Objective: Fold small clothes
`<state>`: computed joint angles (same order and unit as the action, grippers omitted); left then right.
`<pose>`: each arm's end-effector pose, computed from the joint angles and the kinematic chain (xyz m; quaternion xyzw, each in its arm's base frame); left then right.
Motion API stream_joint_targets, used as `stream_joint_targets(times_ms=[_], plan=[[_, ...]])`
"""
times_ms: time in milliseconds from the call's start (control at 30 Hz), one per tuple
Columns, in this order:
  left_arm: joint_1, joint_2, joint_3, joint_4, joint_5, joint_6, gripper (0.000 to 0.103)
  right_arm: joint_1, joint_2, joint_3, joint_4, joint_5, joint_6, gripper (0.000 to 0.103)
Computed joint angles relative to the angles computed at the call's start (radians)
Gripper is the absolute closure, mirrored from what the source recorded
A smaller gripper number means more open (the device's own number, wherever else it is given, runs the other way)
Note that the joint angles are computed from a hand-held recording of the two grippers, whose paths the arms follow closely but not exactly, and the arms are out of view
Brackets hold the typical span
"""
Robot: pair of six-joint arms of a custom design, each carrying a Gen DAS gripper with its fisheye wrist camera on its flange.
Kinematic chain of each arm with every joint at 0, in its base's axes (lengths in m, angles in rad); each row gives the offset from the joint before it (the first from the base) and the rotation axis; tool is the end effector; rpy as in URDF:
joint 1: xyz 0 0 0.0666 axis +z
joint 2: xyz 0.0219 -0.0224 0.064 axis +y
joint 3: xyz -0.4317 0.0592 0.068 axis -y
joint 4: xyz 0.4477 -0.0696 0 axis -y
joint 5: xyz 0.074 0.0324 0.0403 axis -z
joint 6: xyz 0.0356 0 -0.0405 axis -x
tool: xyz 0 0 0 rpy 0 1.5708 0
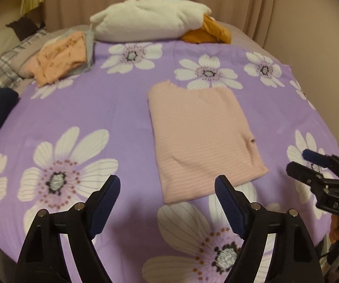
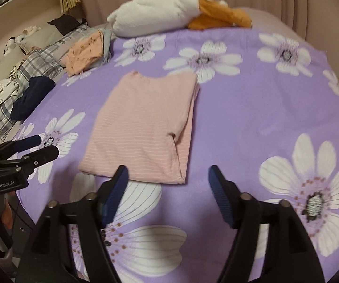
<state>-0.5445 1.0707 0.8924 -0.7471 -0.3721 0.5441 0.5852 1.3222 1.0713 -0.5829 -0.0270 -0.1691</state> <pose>0.3311 -0.1858 0.3769 -0.0585 0.9320 -0.0113 0.3575 0.4071 0.2705 0.3733 -0.1974 0.9117 0.1444 0.3302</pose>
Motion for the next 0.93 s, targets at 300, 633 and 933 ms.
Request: stream_joint_targets(times_ms=[300, 633, 933], plan=[[-0.048, -0.051, 0.044, -0.092, -0.078, 0.079, 0.006, 0.031, -0.082, 0.007, -0.025, 0.073, -0.017, 0.0], [-0.07, -0.014, 0.06, -0.186, -0.122, 0.129, 0.005, 0.059, -0.066, 0.001, -0.032, 0.106, -0.025, 0.0], [-0.079, -0.009, 0.066, -0.202, -0.144, 0.14, 0.005, 0.062, -0.074, 0.0, -0.027, 0.115, -0.026, 0.0]])
